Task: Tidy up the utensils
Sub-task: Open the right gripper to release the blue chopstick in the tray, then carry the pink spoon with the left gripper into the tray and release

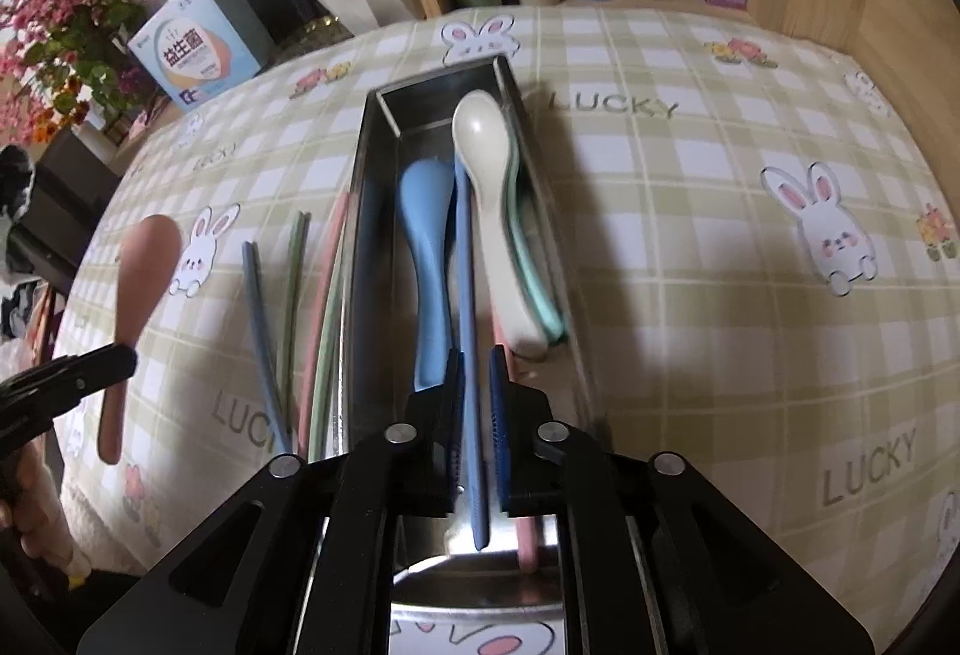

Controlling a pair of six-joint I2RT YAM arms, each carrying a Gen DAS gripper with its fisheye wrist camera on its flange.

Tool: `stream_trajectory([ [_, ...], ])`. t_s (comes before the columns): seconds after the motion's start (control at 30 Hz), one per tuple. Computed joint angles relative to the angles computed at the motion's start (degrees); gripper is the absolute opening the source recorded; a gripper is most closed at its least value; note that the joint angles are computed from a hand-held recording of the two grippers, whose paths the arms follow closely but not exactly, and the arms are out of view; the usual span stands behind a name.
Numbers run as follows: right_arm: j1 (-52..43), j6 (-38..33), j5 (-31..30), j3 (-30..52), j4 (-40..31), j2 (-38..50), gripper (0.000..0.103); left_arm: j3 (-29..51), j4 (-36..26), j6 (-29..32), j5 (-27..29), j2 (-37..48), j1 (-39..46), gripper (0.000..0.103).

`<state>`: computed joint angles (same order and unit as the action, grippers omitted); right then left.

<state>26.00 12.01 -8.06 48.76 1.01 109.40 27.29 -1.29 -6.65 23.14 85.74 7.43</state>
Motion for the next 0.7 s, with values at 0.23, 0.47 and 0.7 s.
stream_trajectory([
  [0.23, -2.9, -1.4, 0.1, -2.4, 0.1, -5.4, 0.053, 9.3, -0.6, -10.0, 0.3, 7.5, -10.1, 0.006],
  [0.47, -7.0, -1.7, -1.6, -3.4, 0.9, -5.3, 0.062, 20.0, -0.1, -18.9, -2.0, 18.3, -17.3, 0.006],
  [0.7, -10.0, -1.7, -4.0, -4.2, 2.9, -3.9, 0.063, 30.2, -3.5, -26.1, -5.9, 28.1, -19.8, 0.006],
])
